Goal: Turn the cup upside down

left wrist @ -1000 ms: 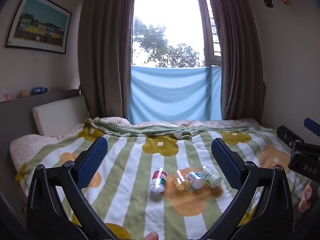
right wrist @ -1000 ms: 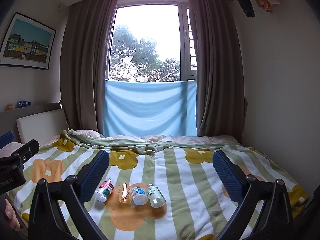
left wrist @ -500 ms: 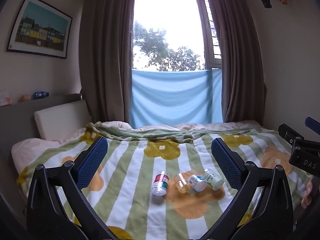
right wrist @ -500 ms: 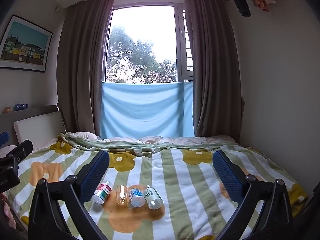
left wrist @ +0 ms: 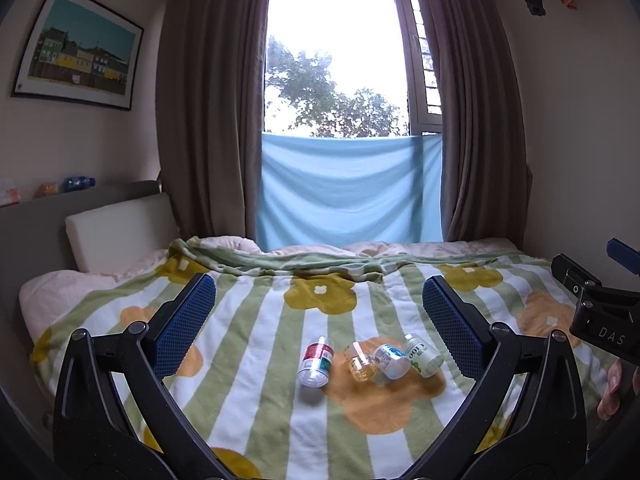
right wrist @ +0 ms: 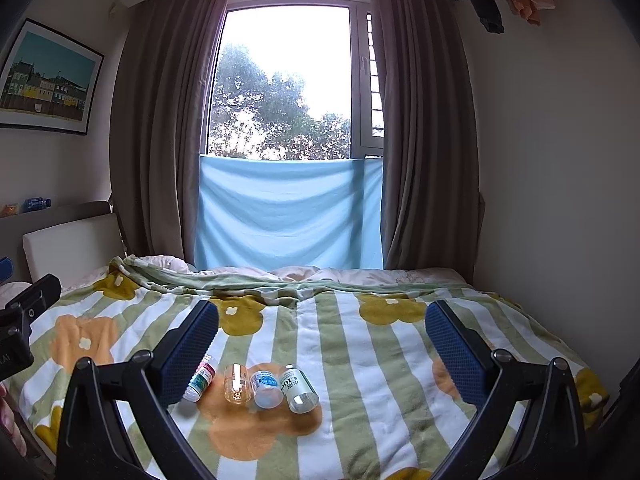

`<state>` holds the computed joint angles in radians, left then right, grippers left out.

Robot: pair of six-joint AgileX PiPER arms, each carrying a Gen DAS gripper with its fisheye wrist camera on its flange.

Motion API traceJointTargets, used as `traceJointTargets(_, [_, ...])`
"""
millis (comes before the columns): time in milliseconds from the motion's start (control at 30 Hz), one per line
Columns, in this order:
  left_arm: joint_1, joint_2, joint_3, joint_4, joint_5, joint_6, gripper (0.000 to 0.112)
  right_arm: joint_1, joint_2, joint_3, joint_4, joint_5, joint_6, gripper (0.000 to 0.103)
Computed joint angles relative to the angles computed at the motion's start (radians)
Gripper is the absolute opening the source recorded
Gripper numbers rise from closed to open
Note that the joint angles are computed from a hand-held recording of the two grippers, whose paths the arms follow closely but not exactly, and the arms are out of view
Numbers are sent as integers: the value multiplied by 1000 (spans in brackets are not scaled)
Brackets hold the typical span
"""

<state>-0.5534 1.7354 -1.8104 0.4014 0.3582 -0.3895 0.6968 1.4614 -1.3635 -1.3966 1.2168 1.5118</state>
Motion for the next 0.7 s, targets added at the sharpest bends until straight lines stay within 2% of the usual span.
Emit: traceJointTargets(700, [4, -5, 9, -38, -9, 37, 103, 16, -13, -1, 14, -16, 3, 103])
